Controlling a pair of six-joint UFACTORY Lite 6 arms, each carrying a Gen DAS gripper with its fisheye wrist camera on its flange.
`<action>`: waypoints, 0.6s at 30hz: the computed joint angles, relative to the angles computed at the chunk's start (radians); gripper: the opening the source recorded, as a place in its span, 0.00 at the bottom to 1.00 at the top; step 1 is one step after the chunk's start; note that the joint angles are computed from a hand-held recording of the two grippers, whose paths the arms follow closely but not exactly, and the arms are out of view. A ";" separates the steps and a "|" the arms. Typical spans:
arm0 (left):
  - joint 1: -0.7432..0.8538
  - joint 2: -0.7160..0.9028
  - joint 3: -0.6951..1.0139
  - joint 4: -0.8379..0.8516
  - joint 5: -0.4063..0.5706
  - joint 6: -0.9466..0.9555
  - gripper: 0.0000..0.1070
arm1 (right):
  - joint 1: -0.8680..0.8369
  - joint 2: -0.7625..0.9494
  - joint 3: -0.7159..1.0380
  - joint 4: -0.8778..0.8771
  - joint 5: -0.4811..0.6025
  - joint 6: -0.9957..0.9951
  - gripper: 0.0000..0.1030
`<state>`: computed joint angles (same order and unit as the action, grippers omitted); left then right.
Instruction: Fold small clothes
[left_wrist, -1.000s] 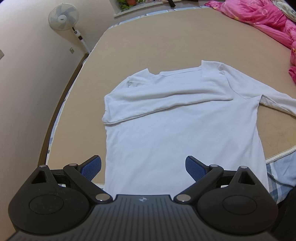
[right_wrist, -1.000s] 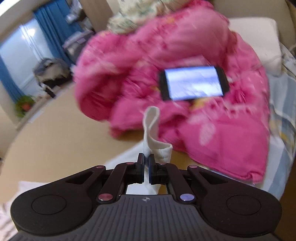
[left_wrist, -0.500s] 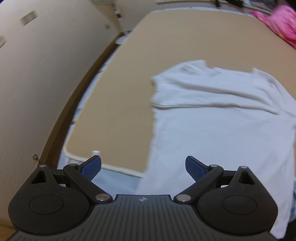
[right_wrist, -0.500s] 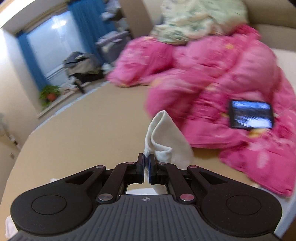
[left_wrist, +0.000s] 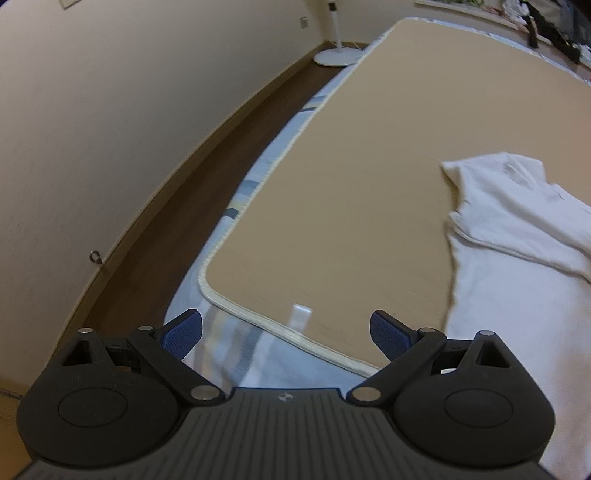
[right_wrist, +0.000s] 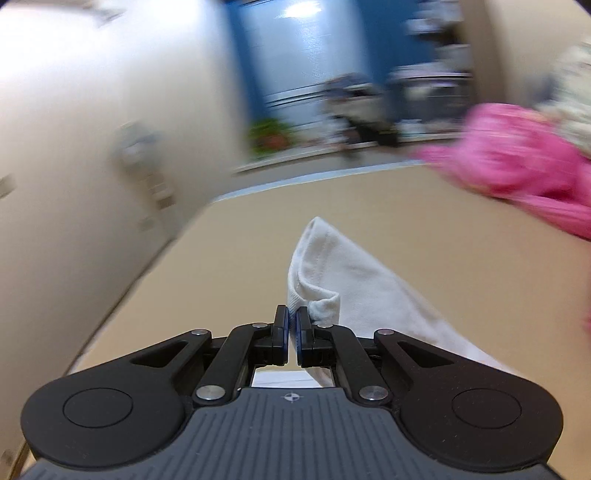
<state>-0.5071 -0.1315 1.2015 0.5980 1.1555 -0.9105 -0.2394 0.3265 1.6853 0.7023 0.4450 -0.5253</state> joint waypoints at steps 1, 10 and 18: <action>0.024 -0.006 -0.010 -0.001 -0.013 0.013 0.93 | 0.096 0.042 0.029 -0.074 -0.028 0.090 0.03; 0.121 0.018 -0.088 -0.042 -0.126 0.074 0.93 | 0.257 0.067 -0.173 -0.107 0.033 0.120 0.58; -0.003 0.234 0.147 -0.126 -0.254 0.107 0.93 | -0.349 -0.251 -0.556 0.108 -0.015 -0.465 0.49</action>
<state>-0.5105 0.1021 1.3484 0.4718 0.9017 -0.8030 -0.5888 0.0754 1.1293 0.8105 0.4300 -0.9902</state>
